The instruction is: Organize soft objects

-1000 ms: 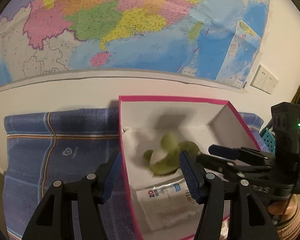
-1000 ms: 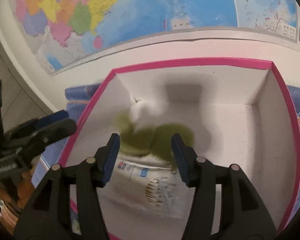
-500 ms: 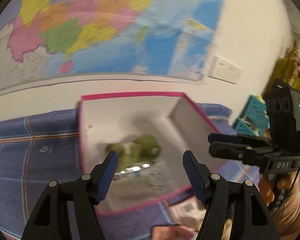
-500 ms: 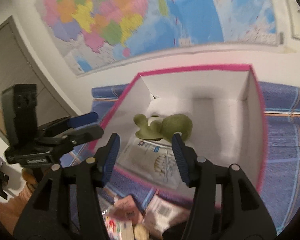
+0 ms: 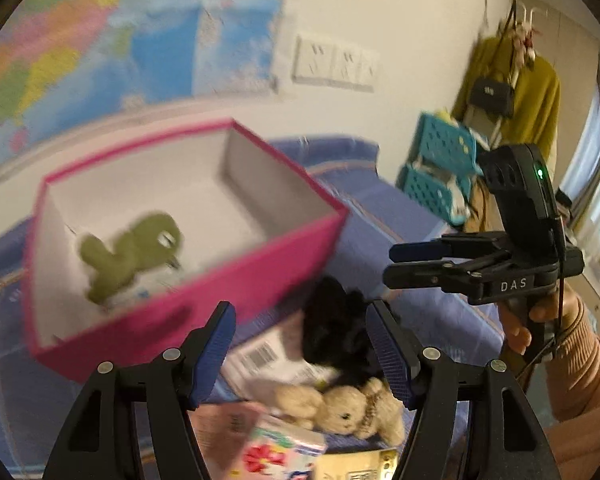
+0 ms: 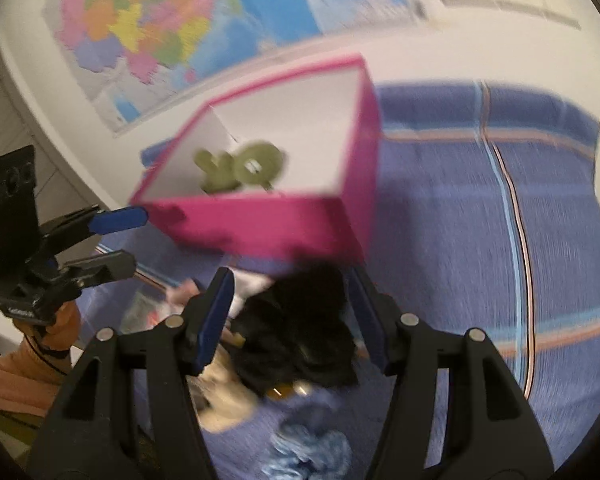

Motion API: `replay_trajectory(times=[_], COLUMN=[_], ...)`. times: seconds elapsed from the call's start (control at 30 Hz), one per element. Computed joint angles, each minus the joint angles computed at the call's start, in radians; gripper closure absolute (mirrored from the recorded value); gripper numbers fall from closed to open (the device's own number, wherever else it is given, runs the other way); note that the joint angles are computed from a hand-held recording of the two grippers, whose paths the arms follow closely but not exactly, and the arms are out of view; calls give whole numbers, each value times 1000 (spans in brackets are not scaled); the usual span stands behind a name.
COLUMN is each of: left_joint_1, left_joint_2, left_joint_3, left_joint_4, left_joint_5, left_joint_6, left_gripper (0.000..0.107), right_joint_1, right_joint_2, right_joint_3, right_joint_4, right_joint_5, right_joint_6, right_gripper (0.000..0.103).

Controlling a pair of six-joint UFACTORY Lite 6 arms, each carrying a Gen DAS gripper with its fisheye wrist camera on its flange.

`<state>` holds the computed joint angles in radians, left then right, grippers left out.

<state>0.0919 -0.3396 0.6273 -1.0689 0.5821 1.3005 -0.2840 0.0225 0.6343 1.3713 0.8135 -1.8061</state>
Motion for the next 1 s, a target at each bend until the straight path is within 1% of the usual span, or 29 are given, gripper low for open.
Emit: replay_trajectory(times=[0.1,0.33,0.43,0.5,0.53,0.57,0.6,0.63,0.7,0.73,0.87,1.0], left_joint_1=[-98,-172,-187,-202,-200,-199,-196,-189,-186,-182,-177,-164], left_joint_2=[73,220,250,280,295,318,334,351,366,371,361,313], left_joint_3=[-5,45,56,71,78,90,97,106,110,111,100,64], left_joint_4=[12,24,31,42,48,46,45,40,19,2,-28,-6], left_joint_5=[-70,-104,-115,-131,-128,-115,-105,-93,-85,-75,-32,-55], left_joint_6=[-38,-72,-78,-98,-103,-104,-105,-100,-79,-61,-12,-22], left_gripper=[38,38,38,43,46,53,59,61,64,64,64,62], right_joint_1=[-11,40,62,71,75,79,80,81,78,67,-11,-122], right_joint_2=[71,171,196,213,219,223,224,226,213,208,157,105], right_joint_3=[-10,-29,-38,-41,-40,-40,-40,-39,-50,-53,-80,-92], right_joint_4=[13,73,125,158,173,191,195,194,207,198,152,88], right_joint_5=[-28,-68,-86,-84,-84,-86,-85,-87,-95,-86,-54,-55], right_joint_6=[-51,-153,-210,-243,-257,-273,-284,-287,-301,-301,-291,-260], right_gripper=[42,42,42,42,44,48,62,77,85,88,90,90])
